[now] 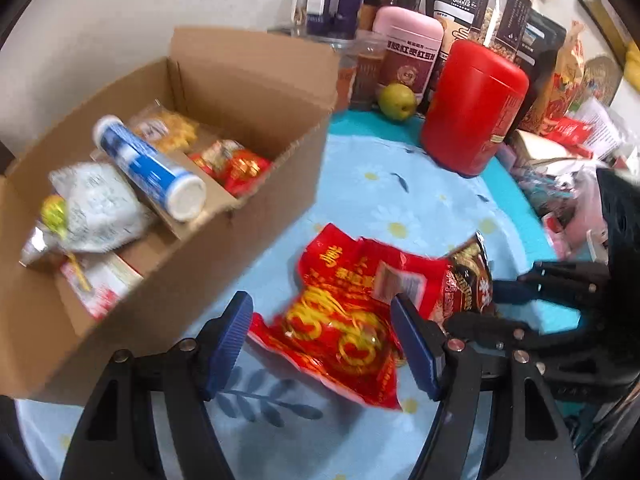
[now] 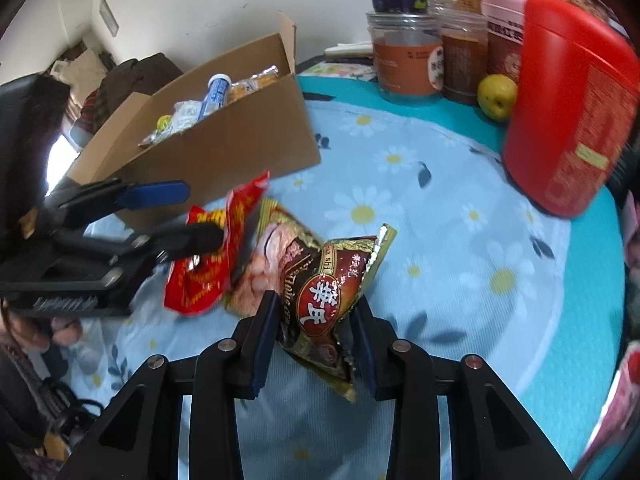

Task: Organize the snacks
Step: 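Grasp the red candy bag with the left tool while the right tool grasps the brown snack bag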

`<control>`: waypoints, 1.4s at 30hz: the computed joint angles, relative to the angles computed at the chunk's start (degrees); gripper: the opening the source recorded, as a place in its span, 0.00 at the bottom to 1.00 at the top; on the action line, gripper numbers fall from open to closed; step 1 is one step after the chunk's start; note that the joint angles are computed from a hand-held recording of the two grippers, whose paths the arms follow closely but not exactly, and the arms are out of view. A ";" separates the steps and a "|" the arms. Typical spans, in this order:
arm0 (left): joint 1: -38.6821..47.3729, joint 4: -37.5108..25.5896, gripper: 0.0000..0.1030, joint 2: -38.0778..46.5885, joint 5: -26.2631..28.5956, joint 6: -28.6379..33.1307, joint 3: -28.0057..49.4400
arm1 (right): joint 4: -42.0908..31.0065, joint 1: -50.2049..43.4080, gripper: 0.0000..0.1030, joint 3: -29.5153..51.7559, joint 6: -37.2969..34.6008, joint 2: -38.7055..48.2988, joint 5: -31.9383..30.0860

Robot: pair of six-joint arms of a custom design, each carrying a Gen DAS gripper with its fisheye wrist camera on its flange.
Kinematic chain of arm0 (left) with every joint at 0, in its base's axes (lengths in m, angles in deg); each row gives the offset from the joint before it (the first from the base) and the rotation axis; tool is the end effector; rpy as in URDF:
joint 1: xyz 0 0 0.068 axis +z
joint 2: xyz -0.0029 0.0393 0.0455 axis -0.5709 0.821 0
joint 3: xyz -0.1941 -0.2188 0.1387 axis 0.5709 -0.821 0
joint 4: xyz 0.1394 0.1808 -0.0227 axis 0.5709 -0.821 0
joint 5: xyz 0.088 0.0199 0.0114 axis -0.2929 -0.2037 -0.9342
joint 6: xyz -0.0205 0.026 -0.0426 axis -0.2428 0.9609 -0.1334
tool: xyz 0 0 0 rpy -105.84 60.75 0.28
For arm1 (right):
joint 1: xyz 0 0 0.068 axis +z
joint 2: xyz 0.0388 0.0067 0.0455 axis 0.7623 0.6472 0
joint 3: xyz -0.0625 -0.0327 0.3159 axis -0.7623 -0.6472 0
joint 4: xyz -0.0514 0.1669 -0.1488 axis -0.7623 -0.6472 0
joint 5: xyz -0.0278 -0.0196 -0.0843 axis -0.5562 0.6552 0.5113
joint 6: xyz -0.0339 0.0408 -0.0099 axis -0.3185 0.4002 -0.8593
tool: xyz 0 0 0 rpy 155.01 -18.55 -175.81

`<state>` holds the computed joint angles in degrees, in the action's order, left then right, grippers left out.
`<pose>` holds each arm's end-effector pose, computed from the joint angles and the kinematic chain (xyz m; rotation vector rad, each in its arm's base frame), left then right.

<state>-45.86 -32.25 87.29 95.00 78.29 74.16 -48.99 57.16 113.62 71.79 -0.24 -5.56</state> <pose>0.3841 -0.0914 0.2356 1.0482 2.3948 -0.5242 0.2627 0.0387 0.2521 0.2764 2.5580 0.3409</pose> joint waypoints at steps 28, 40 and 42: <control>-0.44 -3.57 0.71 1.01 1.91 7.30 -0.03 | 3.71 -1.41 0.42 -0.40 3.98 2.31 -1.79; -2.08 -3.07 0.72 0.27 0.34 9.51 -0.89 | 1.26 -3.06 0.33 -1.97 4.52 -2.11 -1.92; -2.74 -2.66 0.72 -0.27 -0.08 10.46 -1.79 | 0.34 -3.37 0.33 -2.31 4.63 -3.13 -1.59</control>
